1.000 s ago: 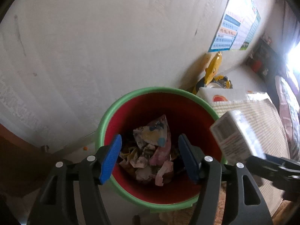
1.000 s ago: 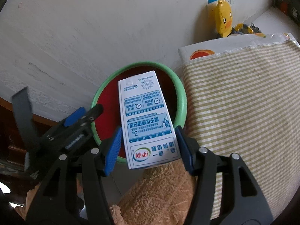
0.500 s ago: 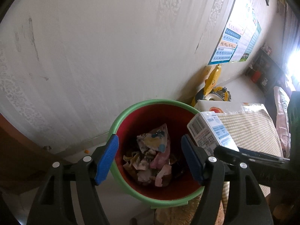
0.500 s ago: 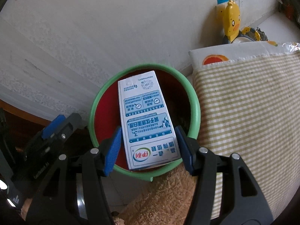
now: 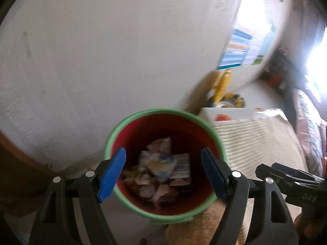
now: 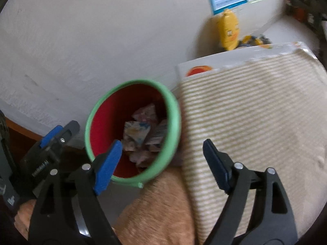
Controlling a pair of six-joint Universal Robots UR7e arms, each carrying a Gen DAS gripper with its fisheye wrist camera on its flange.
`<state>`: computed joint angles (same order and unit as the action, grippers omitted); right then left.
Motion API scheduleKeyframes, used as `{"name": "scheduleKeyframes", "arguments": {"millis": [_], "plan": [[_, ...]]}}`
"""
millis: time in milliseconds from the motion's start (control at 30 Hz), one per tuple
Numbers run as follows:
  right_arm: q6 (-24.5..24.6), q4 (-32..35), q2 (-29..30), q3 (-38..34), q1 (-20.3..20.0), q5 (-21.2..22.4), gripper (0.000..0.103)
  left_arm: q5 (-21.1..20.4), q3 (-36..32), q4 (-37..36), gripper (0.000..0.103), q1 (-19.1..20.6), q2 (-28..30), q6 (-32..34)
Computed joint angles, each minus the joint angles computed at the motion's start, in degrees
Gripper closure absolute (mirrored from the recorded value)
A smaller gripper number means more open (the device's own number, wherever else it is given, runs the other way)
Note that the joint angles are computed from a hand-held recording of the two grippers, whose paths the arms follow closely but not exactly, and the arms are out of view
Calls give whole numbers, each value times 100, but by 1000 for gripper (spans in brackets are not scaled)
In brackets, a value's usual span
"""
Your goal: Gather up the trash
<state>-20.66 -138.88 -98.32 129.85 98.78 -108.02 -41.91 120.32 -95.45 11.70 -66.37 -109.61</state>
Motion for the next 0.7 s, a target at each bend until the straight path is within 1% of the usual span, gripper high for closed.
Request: {"name": "scheduleKeyframes", "arguments": {"millis": [33, 67, 100, 133, 167, 200, 233, 300, 367, 400, 467, 533, 567, 600, 633, 667, 700], "plan": [[-52, -81, -156, 29, -32, -45, 18, 138, -27, -149, 27, -44, 81, 173], [-122, -193, -277, 58, -62, -95, 16, 283, -74, -223, 20, -84, 165, 298], [-263, -372, -499, 99, -84, -188, 13, 497, -159, -274, 17, -148, 298, 415], [-391, -539, -666, 137, -79, -284, 7, 721, -236, -323, 11, -208, 418, 514], [-570, -755, -874, 180, -65, -397, 4, 893, -325, -355, 8, -237, 527, 588], [-766, -999, -1053, 222, -76, -474, 5, 1214, -444, -437, 8, -301, 704, 715], [-950, -1234, -1254, 263, -111, -520, 5, 1446, -551, -516, 8, -336, 842, 842], [-1112, -1526, -1567, 288, -264, -476, 5, 1853, -755, -809, 8, -365, 1100, 1260], [-1139, -1903, -1935, 335, -504, -306, 5, 2119, -989, -1148, 8, -364, 1356, 1752], [-1161, -2142, -2102, 384, -610, -231, 5, 2230, -1108, -1447, 8, -356, 1500, 2108], [-1336, -2986, -2404, 539, -823, -95, 5, 2387, -1336, -1802, 8, -349, 1724, 2532], [-1578, -3796, -2533, 673, -990, 5, 5, 2531, -1601, -1784, 8, -376, 1927, 2549], [-1710, -4160, -2642, 742, -1165, 165, 5, 2608, -1724, -1697, 8, -388, 2015, 2474], [-1750, -4284, -2710, 762, -1260, 250, 5, 2675, -1877, -1463, 8, -400, 2104, 2270], [-1759, -4319, -2789, 757, -1442, 393, 5, 2702, -1995, -1225, 8, -415, 2168, 2049], [-1699, -4306, -2781, 719, -1483, 328, 5, 2704, -2040, -1190, 8, -441, 2210, 1971], [-1491, -4104, -2811, 614, -1559, 131, 5, 2704, -2063, -1394, 8, -460, 2274, 2058]]}}
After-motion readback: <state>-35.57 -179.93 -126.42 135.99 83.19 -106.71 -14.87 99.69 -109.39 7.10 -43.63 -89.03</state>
